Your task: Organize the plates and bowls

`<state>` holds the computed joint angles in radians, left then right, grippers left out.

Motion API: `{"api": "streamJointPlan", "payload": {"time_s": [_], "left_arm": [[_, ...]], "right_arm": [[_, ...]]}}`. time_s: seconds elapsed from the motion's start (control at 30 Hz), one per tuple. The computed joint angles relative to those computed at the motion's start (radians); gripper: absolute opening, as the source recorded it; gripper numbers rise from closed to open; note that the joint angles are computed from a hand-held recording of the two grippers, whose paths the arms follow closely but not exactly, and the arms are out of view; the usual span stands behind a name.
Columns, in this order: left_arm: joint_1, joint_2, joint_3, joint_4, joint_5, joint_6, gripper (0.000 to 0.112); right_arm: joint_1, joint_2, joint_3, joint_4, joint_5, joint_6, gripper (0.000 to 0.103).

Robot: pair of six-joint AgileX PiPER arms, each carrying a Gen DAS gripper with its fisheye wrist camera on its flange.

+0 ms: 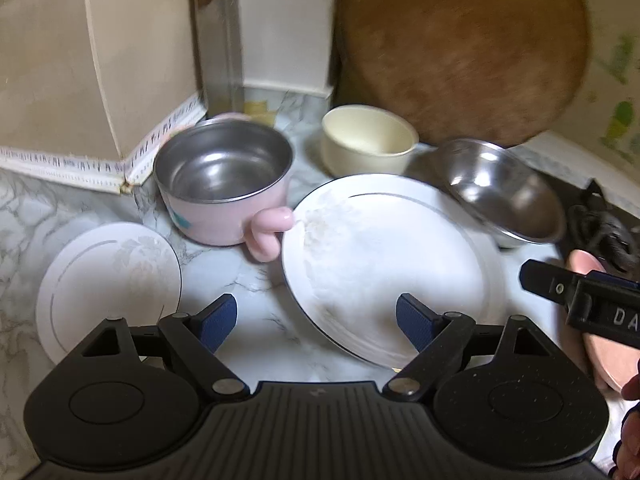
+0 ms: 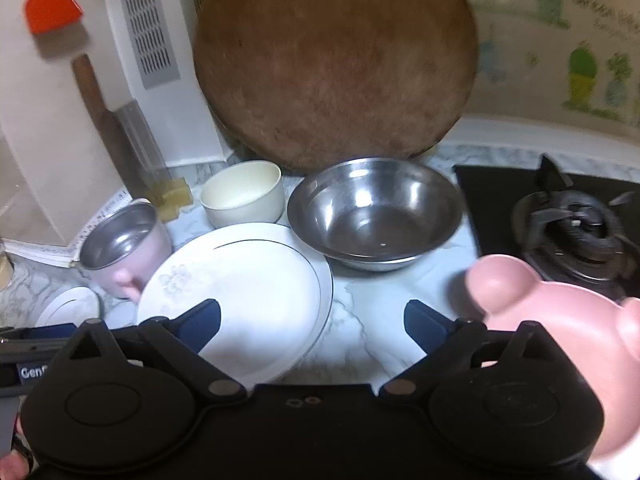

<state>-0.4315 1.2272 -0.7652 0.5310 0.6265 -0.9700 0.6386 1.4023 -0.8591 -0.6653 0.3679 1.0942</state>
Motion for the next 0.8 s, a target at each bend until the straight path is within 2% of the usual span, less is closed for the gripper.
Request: {"api": "streamJointPlan", "payload": {"time_s": [0.07,0.1,0.2,0.3,0.37,0.53,0.6,0.67,0.8], "left_arm": [[0.041,0.055,-0.020,-0.026,-0.016,0.026,0.087],[0.053,0.072,-0.026,-0.035,-0.020,0.033,0.087],[0.079,0.123,-0.048,-0.033,-0.029,0.028,0.087],[0.109,0.157,-0.069,-0.090,-0.044,0.075,0.087],[0.113,0.172,-0.081,-0.098,-0.044,0.080,0.087],[0.154,0.205,-0.104,-0.174,-0.075,0.149,0.086],[0.171,0.212,-0.107,-0.195,-0.078,0.156,0.080],[0.191,0.224,-0.115,-0.240,-0.075,0.195,0.068],[0.210,0.237,-0.119,-0.283,-0.077,0.221,0.054]], "right_arm": [[-0.026,0.066,-0.027,-0.010,-0.021,-0.013,0.097],[-0.045,0.100,-0.047,0.034,-0.032,-0.065,0.097],[-0.092,0.168,-0.095,0.185,-0.044,-0.207,0.093],[-0.137,0.224,-0.147,0.410,-0.026,-0.414,0.092],[-0.162,0.256,-0.174,0.536,-0.011,-0.526,0.080],[-0.200,0.301,-0.224,0.747,0.024,-0.708,0.067],[-0.200,0.303,-0.229,0.767,0.032,-0.731,0.059],[-0.212,0.312,-0.239,0.824,0.040,-0.790,0.051],[-0.223,0.318,-0.246,0.847,0.049,-0.806,0.038]]}}
